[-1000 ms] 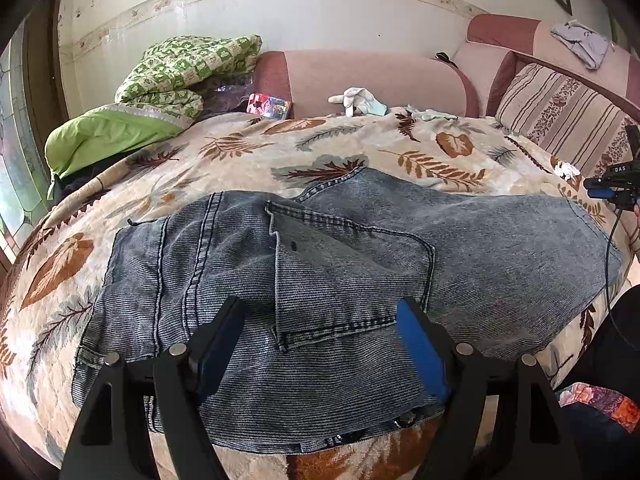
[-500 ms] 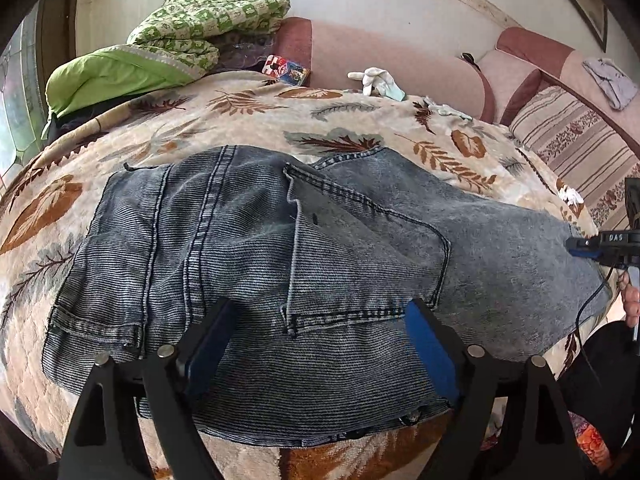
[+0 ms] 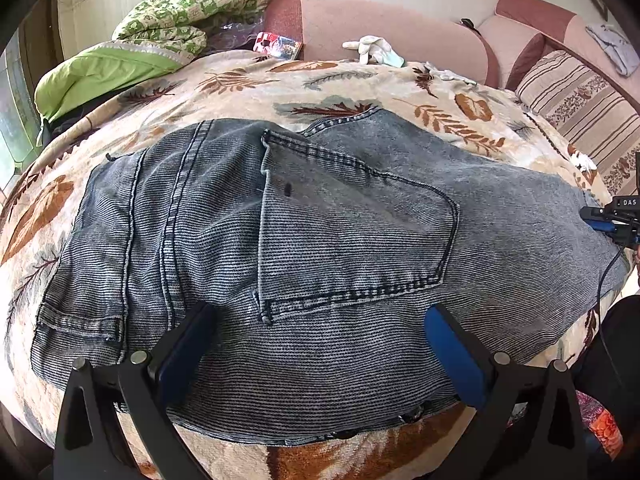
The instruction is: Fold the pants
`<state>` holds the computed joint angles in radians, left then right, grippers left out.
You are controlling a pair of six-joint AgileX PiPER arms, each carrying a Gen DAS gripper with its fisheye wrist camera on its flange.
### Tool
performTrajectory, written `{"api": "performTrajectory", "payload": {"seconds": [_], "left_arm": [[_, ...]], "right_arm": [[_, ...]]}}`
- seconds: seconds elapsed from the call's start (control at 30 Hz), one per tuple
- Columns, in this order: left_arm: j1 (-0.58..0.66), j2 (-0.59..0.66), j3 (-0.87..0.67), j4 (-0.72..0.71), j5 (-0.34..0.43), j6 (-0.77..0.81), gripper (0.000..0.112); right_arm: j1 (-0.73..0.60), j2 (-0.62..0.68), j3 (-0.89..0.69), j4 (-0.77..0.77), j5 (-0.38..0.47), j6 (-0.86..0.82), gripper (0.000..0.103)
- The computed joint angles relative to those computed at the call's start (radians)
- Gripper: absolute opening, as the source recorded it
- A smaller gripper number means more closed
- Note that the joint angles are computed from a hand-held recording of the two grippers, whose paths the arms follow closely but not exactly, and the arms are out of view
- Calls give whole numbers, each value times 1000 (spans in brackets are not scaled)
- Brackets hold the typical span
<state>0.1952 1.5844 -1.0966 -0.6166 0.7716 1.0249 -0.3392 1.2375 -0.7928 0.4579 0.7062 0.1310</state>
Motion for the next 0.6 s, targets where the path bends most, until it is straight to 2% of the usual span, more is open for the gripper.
{"api": "performTrajectory", "payload": {"seconds": [0.23,0.37,0.47,0.57,0.6], "left_arm": [[-10,-19,35,-2,-48,18,103],[25,-15,7,-43,5,36,103],[54,-27,7,-87,-3,55,103],[73,-31,-4,-99,-14,32,103],[78,-28,-9,-98,-17,24,103]], "right_arm": [[-65,-5,35,146,-1,-101,25],[-52,-18,33,126,-4,-71,24],[-42,-60,48,139,-10,-76,26],[-64,-150,97,308,3,-220,26],[-66,-190,117,357,6,-258,29]]}}
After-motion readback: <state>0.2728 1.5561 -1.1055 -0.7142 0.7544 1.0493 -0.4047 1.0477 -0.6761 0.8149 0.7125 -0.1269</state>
